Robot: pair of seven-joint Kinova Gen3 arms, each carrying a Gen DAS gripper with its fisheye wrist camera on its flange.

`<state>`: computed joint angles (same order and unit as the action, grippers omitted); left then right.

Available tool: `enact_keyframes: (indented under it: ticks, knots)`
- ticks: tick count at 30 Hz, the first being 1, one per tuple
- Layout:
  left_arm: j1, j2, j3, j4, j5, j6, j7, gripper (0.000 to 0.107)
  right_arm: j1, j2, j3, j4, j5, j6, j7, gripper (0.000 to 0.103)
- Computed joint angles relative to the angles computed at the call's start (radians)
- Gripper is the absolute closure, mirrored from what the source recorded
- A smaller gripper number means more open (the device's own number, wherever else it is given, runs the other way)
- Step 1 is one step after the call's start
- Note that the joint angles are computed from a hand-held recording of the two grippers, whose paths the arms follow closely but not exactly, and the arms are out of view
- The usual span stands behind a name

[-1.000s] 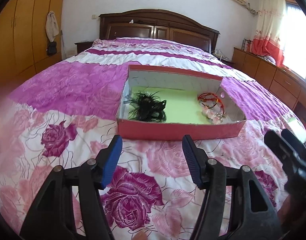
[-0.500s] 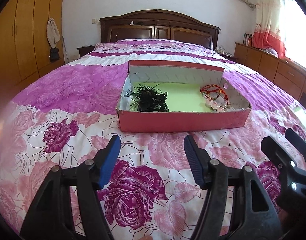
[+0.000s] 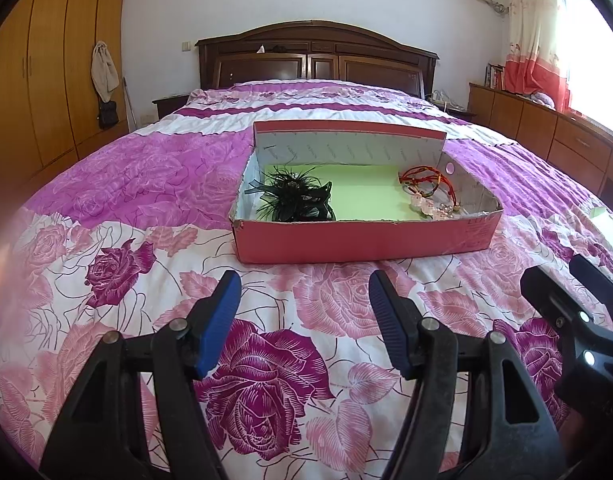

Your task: Organize jewelry

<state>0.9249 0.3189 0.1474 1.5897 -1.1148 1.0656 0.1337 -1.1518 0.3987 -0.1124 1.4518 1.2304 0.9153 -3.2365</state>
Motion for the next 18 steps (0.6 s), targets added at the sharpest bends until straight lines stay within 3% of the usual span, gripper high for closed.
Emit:
enact_keyframes:
  ticks: [18]
  knots:
    - [0.003,0.0,0.001,0.002,-0.01,0.003,0.01,0.049,0.0,0.0,-0.001,-0.001,0.0,0.001,0.0,0.006]
